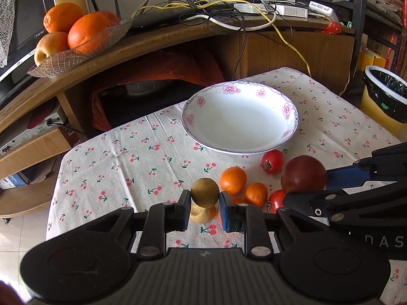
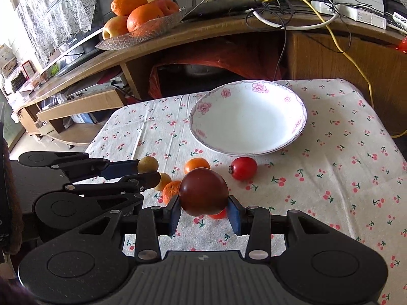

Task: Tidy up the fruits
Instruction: 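Carry the brown fruit and dark red tomato over the white bowl with both grippers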

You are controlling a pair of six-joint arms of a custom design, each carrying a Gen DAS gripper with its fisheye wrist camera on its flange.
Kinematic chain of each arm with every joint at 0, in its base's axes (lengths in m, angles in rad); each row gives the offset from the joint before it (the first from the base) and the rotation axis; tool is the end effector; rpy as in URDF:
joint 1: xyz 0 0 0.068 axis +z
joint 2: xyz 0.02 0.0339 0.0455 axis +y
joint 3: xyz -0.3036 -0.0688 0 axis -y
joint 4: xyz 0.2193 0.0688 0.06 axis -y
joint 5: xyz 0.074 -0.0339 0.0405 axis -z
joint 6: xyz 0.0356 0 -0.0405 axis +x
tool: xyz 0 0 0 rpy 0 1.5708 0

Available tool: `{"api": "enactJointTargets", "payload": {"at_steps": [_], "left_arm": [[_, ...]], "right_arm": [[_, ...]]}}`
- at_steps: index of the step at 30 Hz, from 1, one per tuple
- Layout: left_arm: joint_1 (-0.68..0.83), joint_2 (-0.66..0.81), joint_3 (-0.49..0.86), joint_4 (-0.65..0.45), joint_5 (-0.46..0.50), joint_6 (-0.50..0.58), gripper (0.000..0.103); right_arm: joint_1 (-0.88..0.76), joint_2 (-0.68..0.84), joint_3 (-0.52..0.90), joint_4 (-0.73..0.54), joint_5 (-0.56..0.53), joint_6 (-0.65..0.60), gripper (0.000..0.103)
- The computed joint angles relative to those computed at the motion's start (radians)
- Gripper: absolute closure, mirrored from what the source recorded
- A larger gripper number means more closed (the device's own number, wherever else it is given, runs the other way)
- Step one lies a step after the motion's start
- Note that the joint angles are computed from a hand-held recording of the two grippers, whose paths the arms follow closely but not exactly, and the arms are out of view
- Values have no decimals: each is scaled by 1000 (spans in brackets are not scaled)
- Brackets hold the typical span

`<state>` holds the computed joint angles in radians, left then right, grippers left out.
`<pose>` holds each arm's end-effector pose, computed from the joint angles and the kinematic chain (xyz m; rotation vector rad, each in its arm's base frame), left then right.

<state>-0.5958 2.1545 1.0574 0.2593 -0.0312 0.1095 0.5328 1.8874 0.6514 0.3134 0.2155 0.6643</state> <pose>0.3434 -0.2314 0.1176 0.8210 2.2728 -0.1867 0.2700 0.1504 0.1279 0.2527 2.4670 0.2476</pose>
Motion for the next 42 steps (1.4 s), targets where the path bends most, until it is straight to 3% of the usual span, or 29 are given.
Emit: {"api": "enactJointTargets", "payload": {"at_steps": [20,42], "left_arm": [[-11,12,90,-21,3,-6,71],[-18,182,365,-134,-13,9,71]], "right_arm": [[-32,-30,10,-1,50,-25,68],[-181,90,100,48,1,-197,68]]}}
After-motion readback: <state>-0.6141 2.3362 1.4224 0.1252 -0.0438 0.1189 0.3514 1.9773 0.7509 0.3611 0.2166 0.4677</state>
